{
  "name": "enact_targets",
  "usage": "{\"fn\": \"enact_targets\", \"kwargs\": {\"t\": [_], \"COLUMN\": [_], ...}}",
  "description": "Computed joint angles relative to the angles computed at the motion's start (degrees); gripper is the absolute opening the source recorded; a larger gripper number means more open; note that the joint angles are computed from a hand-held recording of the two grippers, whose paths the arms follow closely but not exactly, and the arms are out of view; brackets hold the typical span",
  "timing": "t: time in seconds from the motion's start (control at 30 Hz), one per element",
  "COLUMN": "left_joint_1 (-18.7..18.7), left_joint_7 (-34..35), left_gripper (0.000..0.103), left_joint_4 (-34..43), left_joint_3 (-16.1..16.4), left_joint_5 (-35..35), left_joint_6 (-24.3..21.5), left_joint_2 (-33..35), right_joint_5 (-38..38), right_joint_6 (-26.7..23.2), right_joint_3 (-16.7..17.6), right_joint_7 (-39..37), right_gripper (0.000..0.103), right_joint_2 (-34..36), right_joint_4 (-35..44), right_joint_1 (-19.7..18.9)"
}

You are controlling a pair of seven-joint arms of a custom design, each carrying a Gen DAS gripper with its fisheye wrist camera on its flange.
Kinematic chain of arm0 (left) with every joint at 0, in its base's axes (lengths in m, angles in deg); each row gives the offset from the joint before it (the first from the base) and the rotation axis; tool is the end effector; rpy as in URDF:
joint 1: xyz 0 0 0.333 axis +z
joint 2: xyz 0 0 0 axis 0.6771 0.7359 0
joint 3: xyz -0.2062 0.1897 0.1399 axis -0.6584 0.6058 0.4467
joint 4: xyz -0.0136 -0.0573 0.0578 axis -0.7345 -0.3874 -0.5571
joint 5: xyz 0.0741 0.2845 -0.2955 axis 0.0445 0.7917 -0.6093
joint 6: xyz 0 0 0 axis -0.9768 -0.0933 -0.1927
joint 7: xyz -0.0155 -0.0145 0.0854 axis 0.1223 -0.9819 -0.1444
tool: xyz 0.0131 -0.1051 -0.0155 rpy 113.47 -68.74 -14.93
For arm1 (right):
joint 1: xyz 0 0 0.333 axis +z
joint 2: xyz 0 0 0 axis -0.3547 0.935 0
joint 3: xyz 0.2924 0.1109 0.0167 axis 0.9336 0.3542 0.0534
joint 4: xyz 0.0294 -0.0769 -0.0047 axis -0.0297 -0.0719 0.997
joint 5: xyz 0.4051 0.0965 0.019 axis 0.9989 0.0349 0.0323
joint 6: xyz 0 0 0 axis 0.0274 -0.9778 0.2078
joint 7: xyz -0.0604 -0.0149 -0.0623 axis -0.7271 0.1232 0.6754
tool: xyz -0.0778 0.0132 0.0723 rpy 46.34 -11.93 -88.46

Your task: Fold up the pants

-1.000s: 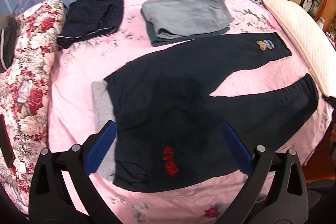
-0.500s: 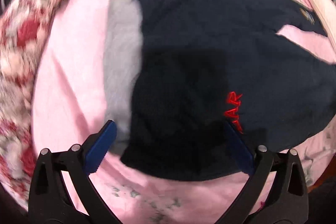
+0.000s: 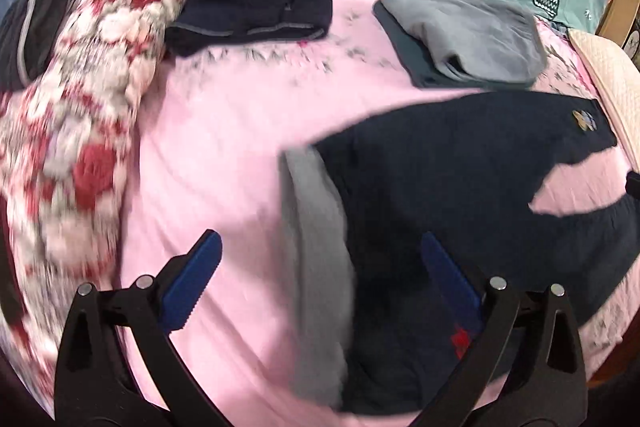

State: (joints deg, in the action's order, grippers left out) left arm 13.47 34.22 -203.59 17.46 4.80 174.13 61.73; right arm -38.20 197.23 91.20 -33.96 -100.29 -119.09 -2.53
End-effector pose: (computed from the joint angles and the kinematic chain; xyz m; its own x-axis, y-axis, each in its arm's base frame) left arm 0.3743 -0.4216 0.4067 0.2818 -0.9587 -0.0393 -0.8378 -0.2258 -0.4971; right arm 0.4815 0.1853 0.4337 0.5281 -0.8246 -0.2026 -0.7659 -0.3597 -0.5329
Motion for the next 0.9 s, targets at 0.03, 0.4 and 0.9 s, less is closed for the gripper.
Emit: {"fn": "enact_targets", "kwargs": {"t": [0.03, 0.4, 0.9], "left_joint_1": [0.53, 6.63, 10.57], "left_joint_7": [1.09, 14.08, 14.47], "left_gripper": [0.101, 0.077, 0.013], "left_joint_4": [-0.96, -10.53, -19.07], "left_joint_3": [0.62, 4.73, 5.07], "left_joint_5": [-0.44, -9.35, -11.75], "left_joint_6": [1.41, 26.64, 50.47], "left_joint_2": [-0.51, 0.86, -0.35], "right_joint_5": [0.74, -11.47, -25.0], "right_joint_6": [-0.47, -14.99, -28.24], "right_joint_3": [0.16, 3.57, 1.86], "right_joint_7": [-1.1, -7.75, -10.19], "right_gripper": [0.045, 0.045, 0.045], "right_joint_2": [3.02, 30.51, 46.56], "right_joint_4": [3.22, 36.59, 58.36], "right_joint_1": [0.87, 6.54, 12.54]}}
